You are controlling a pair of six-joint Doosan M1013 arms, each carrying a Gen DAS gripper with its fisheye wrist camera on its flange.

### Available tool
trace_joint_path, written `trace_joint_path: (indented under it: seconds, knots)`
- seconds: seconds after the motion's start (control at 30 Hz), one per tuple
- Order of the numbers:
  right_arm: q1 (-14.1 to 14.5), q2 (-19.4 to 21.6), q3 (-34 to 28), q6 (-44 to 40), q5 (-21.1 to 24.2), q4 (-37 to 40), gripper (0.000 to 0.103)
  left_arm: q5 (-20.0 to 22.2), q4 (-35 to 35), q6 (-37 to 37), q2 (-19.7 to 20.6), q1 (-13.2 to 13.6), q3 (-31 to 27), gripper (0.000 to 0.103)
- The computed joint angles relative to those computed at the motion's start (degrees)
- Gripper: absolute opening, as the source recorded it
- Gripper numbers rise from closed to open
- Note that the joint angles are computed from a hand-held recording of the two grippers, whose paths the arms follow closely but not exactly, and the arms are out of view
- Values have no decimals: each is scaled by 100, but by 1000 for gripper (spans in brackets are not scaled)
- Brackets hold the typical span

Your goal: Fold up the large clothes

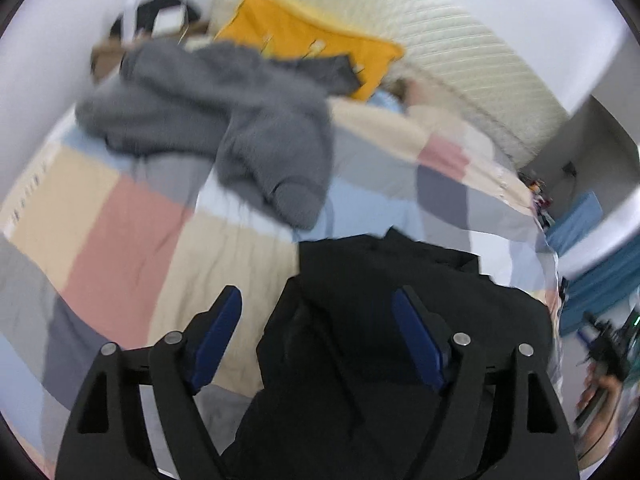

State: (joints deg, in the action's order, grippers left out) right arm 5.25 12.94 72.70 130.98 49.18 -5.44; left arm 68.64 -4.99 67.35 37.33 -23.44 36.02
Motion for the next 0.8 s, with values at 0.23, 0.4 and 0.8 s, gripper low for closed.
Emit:
trace_joint_path:
  seconds: [0.23,0.4,0.8]
  knots:
    - [539,-163,262,-895,-731,270,91,-942,-665,1309,-386,-432,793,79]
    - [844,15,547,-1425,-957,615,91,-775,-6,1583,-112,-835,761,79]
    - [995,892,-86,-1214,-811,-684,103,29,1285,1192,994,-974,-842,87]
